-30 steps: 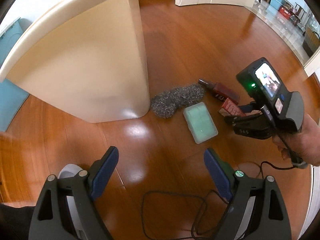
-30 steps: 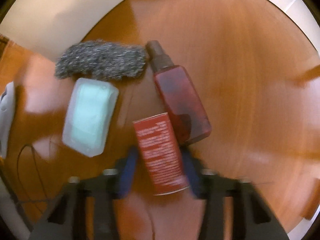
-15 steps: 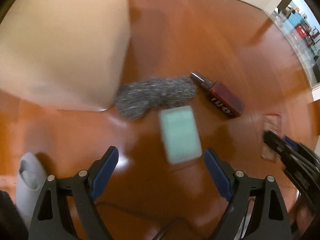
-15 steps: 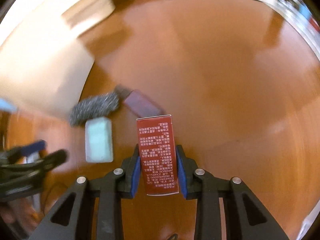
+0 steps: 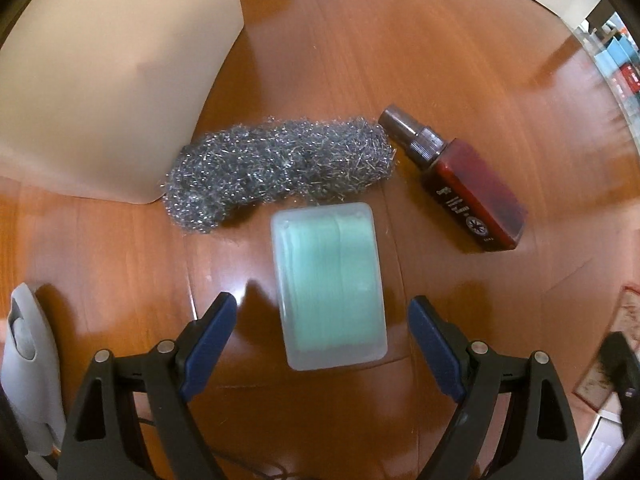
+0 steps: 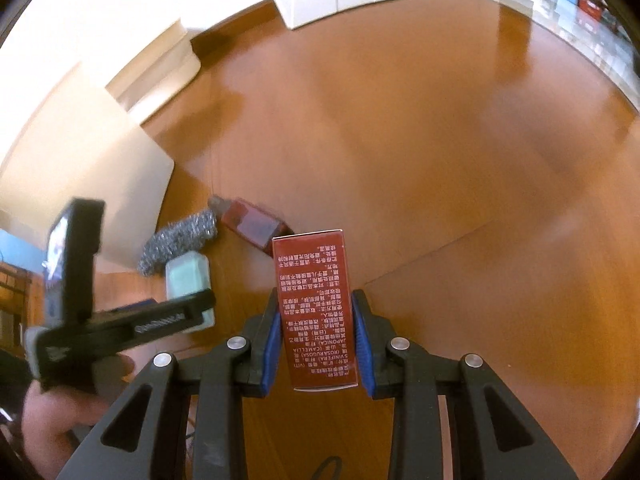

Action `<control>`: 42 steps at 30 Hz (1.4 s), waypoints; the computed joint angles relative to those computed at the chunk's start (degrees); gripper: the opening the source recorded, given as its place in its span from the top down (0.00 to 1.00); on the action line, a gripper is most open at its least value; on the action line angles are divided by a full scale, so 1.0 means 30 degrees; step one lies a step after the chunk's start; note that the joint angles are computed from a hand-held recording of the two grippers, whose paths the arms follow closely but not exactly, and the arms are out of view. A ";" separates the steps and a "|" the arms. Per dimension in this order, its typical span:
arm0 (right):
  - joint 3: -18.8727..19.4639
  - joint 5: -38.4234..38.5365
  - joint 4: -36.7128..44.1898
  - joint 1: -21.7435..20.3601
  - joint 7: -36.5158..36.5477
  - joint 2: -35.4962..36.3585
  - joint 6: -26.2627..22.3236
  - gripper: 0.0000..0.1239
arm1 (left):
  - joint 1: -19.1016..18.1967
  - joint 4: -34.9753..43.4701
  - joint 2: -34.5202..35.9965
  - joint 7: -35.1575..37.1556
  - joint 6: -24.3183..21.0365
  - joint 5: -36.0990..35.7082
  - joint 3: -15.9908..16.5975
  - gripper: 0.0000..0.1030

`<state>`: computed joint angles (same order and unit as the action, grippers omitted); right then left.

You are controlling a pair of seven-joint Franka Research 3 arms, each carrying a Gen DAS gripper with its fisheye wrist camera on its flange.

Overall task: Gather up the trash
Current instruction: 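Grasp the red small box with the right tool while the left tool grasps the green sponge, then carry the sponge and red box over the wastebasket and open both tools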

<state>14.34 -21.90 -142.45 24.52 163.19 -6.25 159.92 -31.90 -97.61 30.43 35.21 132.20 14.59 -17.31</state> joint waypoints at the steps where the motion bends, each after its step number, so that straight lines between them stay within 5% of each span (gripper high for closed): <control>1: 0.0039 -0.0162 -0.0108 -0.0038 0.0257 -0.0257 -0.0044 0.73 | -0.0048 -0.0028 0.0034 -0.0172 0.0154 0.0065 0.0066 0.15; 3: 0.0171 -0.0545 -0.0078 -0.0200 0.0668 -0.0345 -0.0061 0.73 | -0.0094 -0.0061 0.0141 -0.0582 0.0295 0.0079 0.0156 0.15; 5: 0.0202 -0.0650 -0.0145 -0.0272 0.0740 -0.0456 -0.0046 0.73 | -0.0135 0.0168 0.0371 -0.0645 0.0077 0.0081 0.0144 0.38; 8: 0.0252 -0.0549 -0.0215 -0.0367 0.0754 -0.0594 -0.0137 0.73 | -0.0407 0.0470 0.0636 -0.0519 0.0041 0.0592 0.0234 0.48; 17: 0.0298 -0.0516 0.0562 -0.0476 0.0075 -0.1093 -0.1593 0.73 | -0.0201 0.0052 -0.0111 0.1039 0.1153 0.0568 -0.0161 0.49; 24: 0.0431 0.0470 0.2975 -0.0258 -0.1919 -0.2269 -0.5457 0.73 | 0.0421 0.0102 -0.3291 0.2809 0.1260 0.0205 -0.0434 0.49; 33: 0.1235 -0.0455 1.0818 0.0358 -0.3803 -0.0925 -1.1576 0.73 | 0.2327 0.0072 -0.8166 0.4221 0.0548 -0.0045 0.0309 0.49; 42: 0.0512 -0.1847 2.0422 0.3200 -0.6644 0.4715 -1.5377 0.73 | 0.4764 0.0215 -0.8329 0.6029 -0.0303 -0.0447 0.1251 0.49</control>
